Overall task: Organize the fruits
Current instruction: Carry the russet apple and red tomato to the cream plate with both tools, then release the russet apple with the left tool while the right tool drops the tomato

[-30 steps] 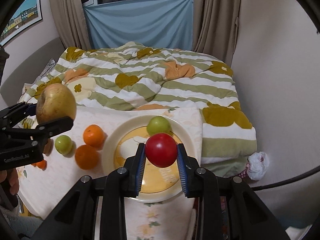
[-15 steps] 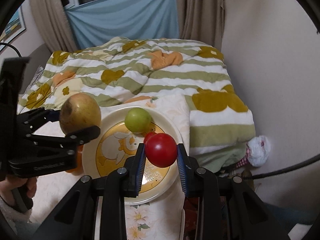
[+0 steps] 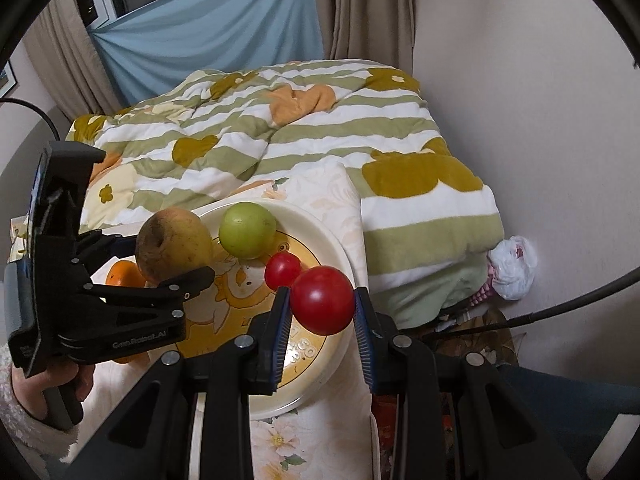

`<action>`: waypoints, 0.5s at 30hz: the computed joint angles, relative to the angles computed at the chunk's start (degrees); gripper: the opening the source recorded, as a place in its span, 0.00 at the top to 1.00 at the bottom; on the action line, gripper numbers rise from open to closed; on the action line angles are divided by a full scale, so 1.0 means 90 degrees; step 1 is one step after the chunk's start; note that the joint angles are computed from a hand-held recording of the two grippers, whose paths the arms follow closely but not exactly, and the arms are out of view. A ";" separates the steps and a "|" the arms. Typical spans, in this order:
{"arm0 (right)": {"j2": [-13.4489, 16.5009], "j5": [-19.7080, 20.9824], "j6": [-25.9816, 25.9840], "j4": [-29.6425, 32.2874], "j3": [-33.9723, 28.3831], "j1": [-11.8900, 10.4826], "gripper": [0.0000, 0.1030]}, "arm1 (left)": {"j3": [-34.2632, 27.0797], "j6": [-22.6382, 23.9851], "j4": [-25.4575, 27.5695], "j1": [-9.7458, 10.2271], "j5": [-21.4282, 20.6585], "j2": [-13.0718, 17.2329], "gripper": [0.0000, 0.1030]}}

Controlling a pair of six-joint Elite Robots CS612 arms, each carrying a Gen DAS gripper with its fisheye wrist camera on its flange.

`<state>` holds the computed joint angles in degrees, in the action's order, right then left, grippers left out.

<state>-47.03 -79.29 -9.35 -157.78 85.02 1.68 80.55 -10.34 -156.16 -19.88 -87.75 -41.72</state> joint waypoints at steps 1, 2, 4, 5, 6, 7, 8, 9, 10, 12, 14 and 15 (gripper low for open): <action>-0.0006 -0.0001 0.0027 0.0002 0.0007 -0.0001 0.73 | 0.0005 -0.0013 -0.0045 0.0007 -0.0034 0.0002 0.17; -0.0015 -0.0012 0.0068 -0.0003 0.0020 -0.0002 0.73 | 0.0039 0.0014 -0.0171 0.0009 -0.0080 -0.0011 0.11; -0.0038 -0.0042 0.0118 -0.0010 0.0048 0.0001 0.73 | 0.0081 0.0056 -0.0389 -0.0015 0.0037 -0.0035 0.00; -0.0051 -0.0049 0.0136 -0.0019 0.0064 -0.0002 0.73 | 0.0126 0.0098 -0.0527 -0.0038 0.0155 -0.0067 0.00; -0.0065 -0.0052 0.0154 -0.0036 0.0082 -0.0008 0.73 | 0.0131 0.0120 -0.0565 -0.0050 0.0215 -0.0077 0.00; -0.0076 -0.0049 0.0165 -0.0045 0.0094 -0.0013 0.73 | 0.0143 0.0135 -0.0568 -0.0061 0.0262 -0.0100 0.00; -0.0096 -0.0042 0.0170 -0.0065 0.0117 -0.0023 0.73 | 0.0157 0.0113 -0.0528 -0.0068 0.0319 -0.0128 0.00; -0.0115 -0.0043 0.0169 -0.0095 0.0143 -0.0032 0.73 | 0.0172 0.0085 -0.0505 -0.0071 0.0339 -0.0150 0.00; -0.0123 -0.0041 0.0166 -0.0120 0.0153 -0.0038 0.73 | 0.0206 0.0040 -0.0505 -0.0067 0.0340 -0.0182 0.00; -0.0146 -0.0025 0.0142 -0.0163 0.0185 -0.0055 0.73 | 0.0274 -0.0042 -0.0499 -0.0061 0.0366 -0.0246 0.00; -0.0163 0.0015 0.0112 -0.0202 0.0215 -0.0073 0.73 | 0.0378 -0.0126 -0.0486 -0.0074 0.0476 -0.0339 0.00; -0.0164 0.0041 0.0093 -0.0212 0.0218 -0.0074 0.73 | 0.0419 -0.0154 -0.0493 -0.0074 0.0517 -0.0370 0.00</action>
